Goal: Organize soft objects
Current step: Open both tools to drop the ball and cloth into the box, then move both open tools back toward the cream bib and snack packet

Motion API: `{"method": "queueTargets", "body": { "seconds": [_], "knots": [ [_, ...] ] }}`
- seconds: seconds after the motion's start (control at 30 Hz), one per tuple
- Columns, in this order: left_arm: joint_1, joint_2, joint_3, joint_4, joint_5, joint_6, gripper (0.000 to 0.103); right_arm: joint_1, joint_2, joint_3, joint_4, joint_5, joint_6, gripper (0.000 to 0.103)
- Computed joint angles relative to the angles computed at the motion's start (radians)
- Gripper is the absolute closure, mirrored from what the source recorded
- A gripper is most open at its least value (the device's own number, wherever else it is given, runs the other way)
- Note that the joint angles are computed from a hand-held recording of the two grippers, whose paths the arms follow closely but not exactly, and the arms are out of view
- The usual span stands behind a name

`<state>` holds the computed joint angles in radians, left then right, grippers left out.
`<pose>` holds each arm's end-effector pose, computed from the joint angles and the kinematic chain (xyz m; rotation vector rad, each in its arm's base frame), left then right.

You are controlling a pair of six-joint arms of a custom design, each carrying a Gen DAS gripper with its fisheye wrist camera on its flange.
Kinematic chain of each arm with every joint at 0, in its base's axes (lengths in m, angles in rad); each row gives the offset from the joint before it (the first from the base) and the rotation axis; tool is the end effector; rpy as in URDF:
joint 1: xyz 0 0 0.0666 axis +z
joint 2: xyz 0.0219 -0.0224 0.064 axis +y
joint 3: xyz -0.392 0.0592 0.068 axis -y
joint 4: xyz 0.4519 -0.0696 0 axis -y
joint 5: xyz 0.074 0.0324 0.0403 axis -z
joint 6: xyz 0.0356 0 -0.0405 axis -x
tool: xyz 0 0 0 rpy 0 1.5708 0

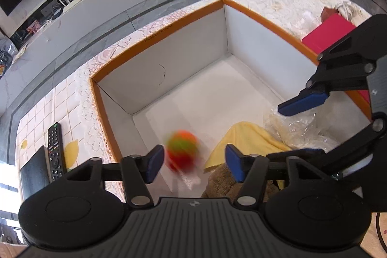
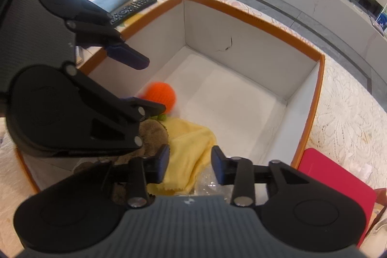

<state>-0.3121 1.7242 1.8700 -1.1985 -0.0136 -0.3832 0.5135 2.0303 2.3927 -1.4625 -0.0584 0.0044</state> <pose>0.6188 -0.1996 0.4779 0.8895 2.4686 0.0425 0.6339 0.3594 0.5143 -0.7072 2.5961 0.2385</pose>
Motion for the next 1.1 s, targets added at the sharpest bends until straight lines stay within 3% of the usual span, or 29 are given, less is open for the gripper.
{"method": "queueTargets", "body": {
  "seconds": [0.2, 0.47, 0.8, 1.0, 1.1],
  "knots": [
    [0.003, -0.076, -0.062, 0.066, 0.042, 0.070, 0.028, 0.003, -0.121, -0.143, 0.094, 0.027, -0.020, 0.048],
    [-0.037, -0.232, -0.201, 0.218, 0.086, 0.163, 0.028, -0.006, -0.363, -0.415, 0.271, 0.067, -0.138, 0.033],
    [-0.139, -0.311, -0.275, 0.290, 0.191, 0.223, 0.028, -0.025, -0.673, -0.764, 0.400, 0.297, -0.305, 0.032],
    [-0.220, -0.282, -0.262, 0.293, 0.235, 0.200, 0.029, -0.039, -0.790, -0.895, 0.364, 0.432, -0.326, 0.031],
    [-0.263, -0.245, -0.235, 0.279, 0.247, 0.168, 0.030, -0.072, -0.837, -0.937, 0.319, 0.434, -0.348, 0.030]
  ]
}}
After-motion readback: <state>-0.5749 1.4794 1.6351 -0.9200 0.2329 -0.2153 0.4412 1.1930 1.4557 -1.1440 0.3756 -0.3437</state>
